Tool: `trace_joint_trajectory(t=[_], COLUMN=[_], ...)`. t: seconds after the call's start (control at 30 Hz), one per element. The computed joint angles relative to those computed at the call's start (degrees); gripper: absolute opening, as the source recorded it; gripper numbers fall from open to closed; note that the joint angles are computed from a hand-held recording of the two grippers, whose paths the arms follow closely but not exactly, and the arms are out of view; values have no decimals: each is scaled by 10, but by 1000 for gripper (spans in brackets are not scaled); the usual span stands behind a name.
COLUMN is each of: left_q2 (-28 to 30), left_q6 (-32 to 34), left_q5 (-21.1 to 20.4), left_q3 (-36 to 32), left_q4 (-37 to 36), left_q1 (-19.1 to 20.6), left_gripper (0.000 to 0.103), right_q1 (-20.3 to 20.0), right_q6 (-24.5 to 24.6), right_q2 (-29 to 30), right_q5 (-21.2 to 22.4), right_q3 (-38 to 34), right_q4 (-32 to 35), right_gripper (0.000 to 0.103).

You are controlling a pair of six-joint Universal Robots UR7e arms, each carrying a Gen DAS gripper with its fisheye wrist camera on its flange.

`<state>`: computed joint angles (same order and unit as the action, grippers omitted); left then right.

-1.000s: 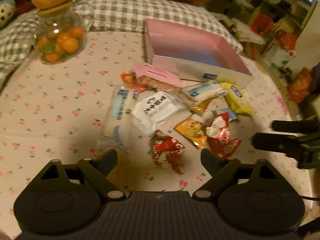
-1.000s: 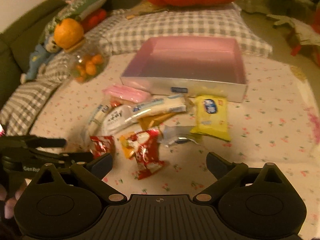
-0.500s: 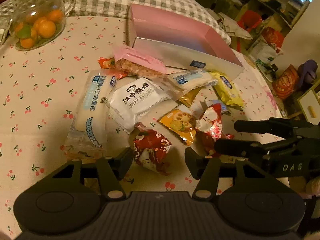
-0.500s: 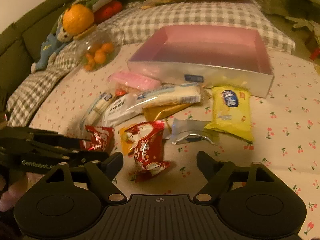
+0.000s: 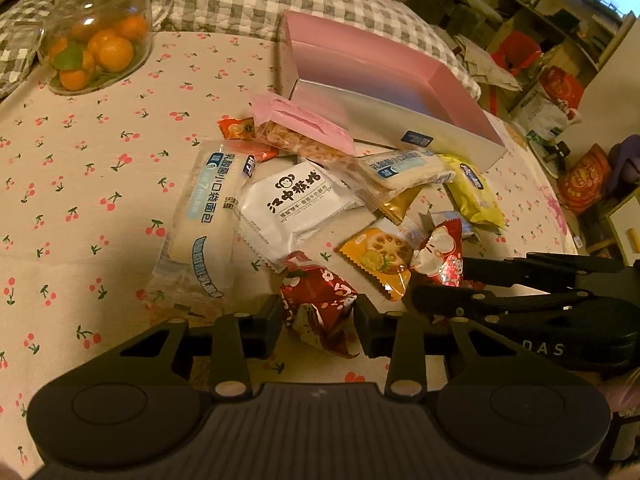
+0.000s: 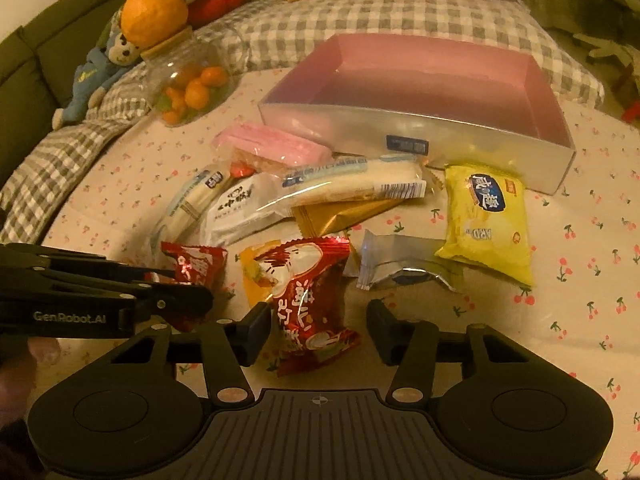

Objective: Organize snacks
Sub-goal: 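Carry both red candies into the pink box and open both tools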

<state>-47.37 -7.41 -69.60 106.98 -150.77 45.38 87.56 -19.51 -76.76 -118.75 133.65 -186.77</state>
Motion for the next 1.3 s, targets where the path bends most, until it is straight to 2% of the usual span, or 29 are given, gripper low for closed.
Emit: trace_joint_trajectory(t=[0.13,0.43,0.8,1.07,1.3], left_q2=[-1,-8,0,34,82], left_q6=[-1,1,-4,19,48], left_q5=[1,-2,1,3,7], left_q3=[0,3,-13,-60,-112], left_q4=[0,-17,-55,-70,-93], left_q1=[-1,-5,-17,-29,-32], left_gripper=[33,31,30,30,30], right_q1=[2,5,18,19,4], right_q6=[18,50,62,59,55], right_q2=[1,-15,-32,-46,-42], right_q5=[-9,2,5,-9,-4], right_q3=[-4,-7,-19,-49,-86], right_q4=[4,40,13,4,-3], right_gripper=[33,31,31,31,31])
